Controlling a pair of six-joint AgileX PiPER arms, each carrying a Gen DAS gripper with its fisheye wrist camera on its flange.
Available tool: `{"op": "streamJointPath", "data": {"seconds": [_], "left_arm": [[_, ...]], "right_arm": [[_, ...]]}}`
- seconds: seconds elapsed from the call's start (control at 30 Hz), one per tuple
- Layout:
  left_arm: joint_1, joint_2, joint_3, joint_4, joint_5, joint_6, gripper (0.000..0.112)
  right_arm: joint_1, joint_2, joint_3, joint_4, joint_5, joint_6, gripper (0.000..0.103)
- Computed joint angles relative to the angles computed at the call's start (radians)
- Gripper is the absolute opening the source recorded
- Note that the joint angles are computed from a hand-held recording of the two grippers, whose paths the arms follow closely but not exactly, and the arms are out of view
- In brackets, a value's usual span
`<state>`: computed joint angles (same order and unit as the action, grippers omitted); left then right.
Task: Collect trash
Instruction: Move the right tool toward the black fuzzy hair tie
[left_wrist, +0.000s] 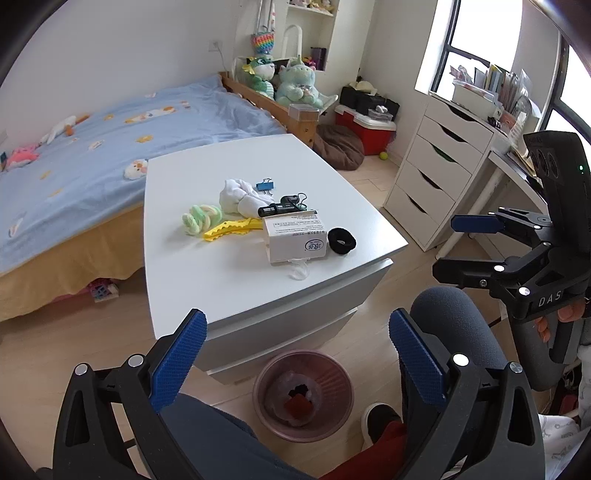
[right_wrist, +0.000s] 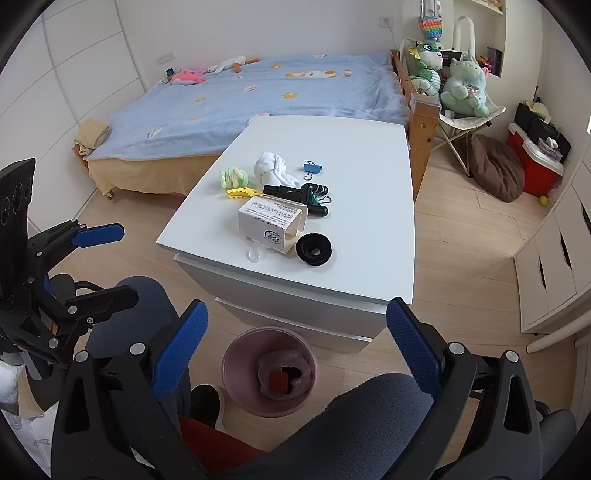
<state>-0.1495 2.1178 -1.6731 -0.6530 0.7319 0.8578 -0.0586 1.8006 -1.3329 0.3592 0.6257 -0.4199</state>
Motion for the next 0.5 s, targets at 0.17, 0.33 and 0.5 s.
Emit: {"op": "streamJointPath", "data": {"seconds": [0.17, 0.33, 0.5], "left_arm": [[0.006, 0.000, -0.003, -0.007, -0.004, -0.006, 0.095], [0.011, 0.003, -0.011, -0.009, -0.006, -0.018, 0.095], [0.016, 0.008, -0.018, -0.019, 0.000, -0.017, 0.095]], "right_arm": [[0.002, 0.003, -0.003, -0.002, 0.001, 0.002, 0.096], [0.004, 0.020, -0.024, -0.006, 0.009, -0.004, 0.096], [0.004, 0.077, -0.108, -0.034, 0.058, -0.008, 0.096]]}}
